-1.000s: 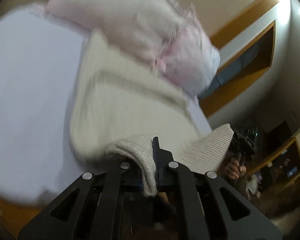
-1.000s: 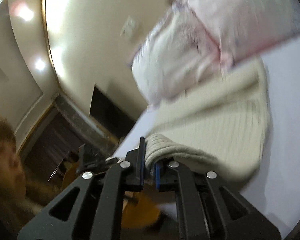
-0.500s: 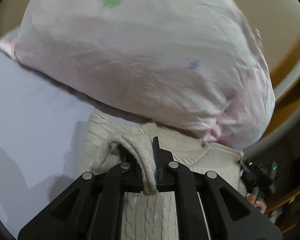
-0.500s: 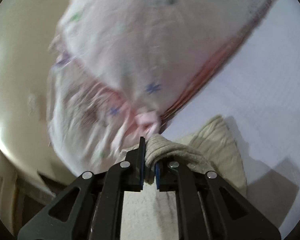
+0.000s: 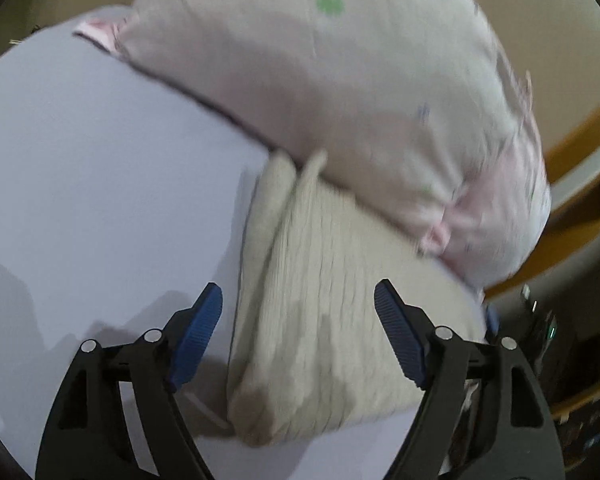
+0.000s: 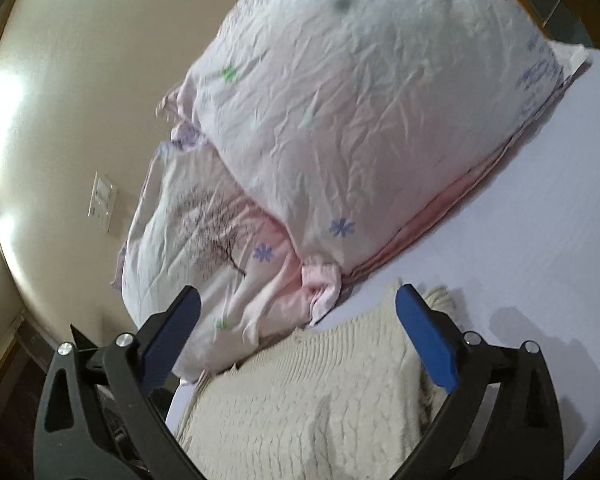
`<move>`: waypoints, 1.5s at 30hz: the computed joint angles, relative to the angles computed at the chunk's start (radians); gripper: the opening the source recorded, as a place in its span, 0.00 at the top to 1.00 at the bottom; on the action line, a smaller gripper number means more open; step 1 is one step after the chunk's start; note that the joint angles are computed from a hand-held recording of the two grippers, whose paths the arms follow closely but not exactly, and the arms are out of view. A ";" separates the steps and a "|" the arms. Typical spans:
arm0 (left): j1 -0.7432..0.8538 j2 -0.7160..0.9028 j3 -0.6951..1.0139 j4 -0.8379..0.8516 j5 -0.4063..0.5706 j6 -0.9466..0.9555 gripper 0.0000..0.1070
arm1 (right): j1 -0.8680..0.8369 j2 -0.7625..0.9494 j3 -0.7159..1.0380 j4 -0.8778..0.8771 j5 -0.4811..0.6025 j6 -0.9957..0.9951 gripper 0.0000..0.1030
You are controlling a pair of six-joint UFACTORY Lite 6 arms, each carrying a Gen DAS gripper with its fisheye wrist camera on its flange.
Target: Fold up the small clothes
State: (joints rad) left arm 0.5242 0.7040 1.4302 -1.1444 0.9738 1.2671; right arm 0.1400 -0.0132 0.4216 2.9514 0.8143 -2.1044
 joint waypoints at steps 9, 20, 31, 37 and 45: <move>-0.038 0.044 -0.023 -0.011 -0.027 -0.044 0.66 | -0.037 0.025 -0.006 -0.136 0.051 0.112 0.05; -0.181 -0.226 -0.204 -0.238 0.313 -0.030 0.84 | -0.125 -0.118 -0.091 -0.222 0.092 0.166 0.05; -0.807 0.031 0.049 -0.448 0.302 -0.072 0.79 | -0.409 -0.217 -0.113 -0.574 -0.030 0.372 0.02; -0.586 -0.312 -0.306 -0.411 -0.056 0.114 0.31 | -0.356 -0.068 0.054 -0.924 -0.222 0.667 0.02; -0.608 -0.206 -0.322 -0.262 -0.126 0.034 0.26 | -0.239 0.155 0.208 -1.099 -0.276 0.808 0.09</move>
State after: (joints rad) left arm -0.0836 0.4979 1.1082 -1.4064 0.8482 1.3010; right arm -0.0990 0.1420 0.6296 1.8520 0.5382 -1.2969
